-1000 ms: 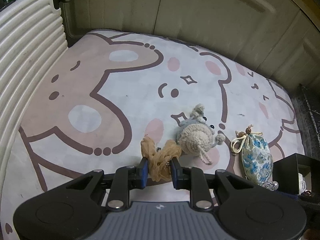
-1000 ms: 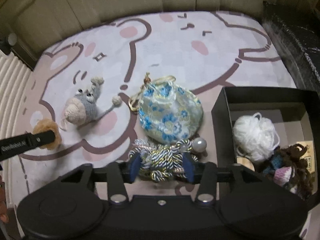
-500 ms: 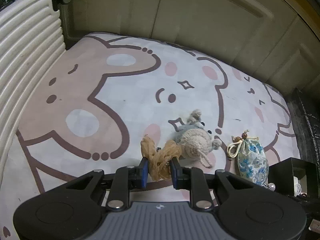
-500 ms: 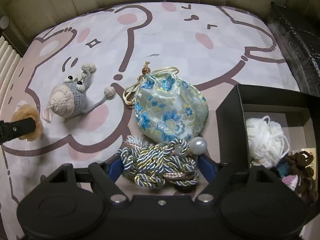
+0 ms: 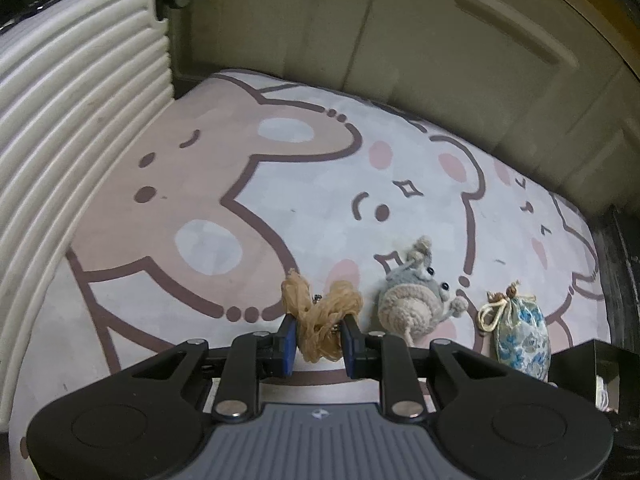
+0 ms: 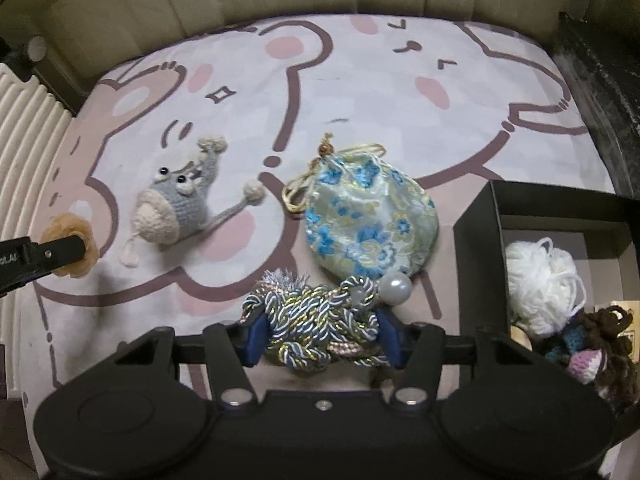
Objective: Organize objects
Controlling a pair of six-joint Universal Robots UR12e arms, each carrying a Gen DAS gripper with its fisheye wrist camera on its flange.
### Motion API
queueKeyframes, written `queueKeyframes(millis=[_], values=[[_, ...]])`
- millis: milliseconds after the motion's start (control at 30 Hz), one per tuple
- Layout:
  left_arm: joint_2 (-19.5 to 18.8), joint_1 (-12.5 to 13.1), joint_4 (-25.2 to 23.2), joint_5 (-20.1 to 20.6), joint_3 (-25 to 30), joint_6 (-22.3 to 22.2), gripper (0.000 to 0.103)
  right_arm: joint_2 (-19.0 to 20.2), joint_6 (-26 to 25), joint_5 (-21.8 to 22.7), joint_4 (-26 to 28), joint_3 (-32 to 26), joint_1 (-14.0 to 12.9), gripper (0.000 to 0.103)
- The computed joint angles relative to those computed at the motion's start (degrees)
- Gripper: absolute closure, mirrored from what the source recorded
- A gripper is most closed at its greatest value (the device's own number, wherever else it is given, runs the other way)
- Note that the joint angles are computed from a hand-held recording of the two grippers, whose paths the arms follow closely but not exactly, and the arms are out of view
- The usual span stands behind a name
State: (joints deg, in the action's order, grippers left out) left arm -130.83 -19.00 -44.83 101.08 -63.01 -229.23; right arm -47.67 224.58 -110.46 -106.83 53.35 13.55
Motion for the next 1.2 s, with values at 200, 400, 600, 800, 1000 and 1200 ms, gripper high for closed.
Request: queueKeyframes(millis=[200,400,600,800,1000,1200], values=[[1.3,0.2,0.9,0.9,-1.6,-1.6,0.079,-0.6,-0.4,-0.2,-2.0,0.7,0.2,0.047],[2.0,0.0,1.2,2.1,-2.2,-1.4,0.079,-1.1,-0.5,-0.9,-3.5,1.3,0.6,0.047],[2.6,-0.7,2.1,3.9,-2.3,0.3,0.078,-2.2,-1.4,-3.8,-7.3,2.7,1.2,0.047],[2.7,-1.8,2.5,6.6,-1.5,3.5,0.078,-3.5,-2.1,-7.3,-11.1,4.2,1.9,0.047],[3.0,-2.7,4.1,7.9,-1.4,5.6,0.078,-4.8,-4.5,-10.4,-16.2,6.3,2.5,0.046],[3.1,-3.5,5.0,9.3,-1.1,7.5,0.078,-5.9,-6.2,-12.3,-19.8,8.1,3.0,0.046]])
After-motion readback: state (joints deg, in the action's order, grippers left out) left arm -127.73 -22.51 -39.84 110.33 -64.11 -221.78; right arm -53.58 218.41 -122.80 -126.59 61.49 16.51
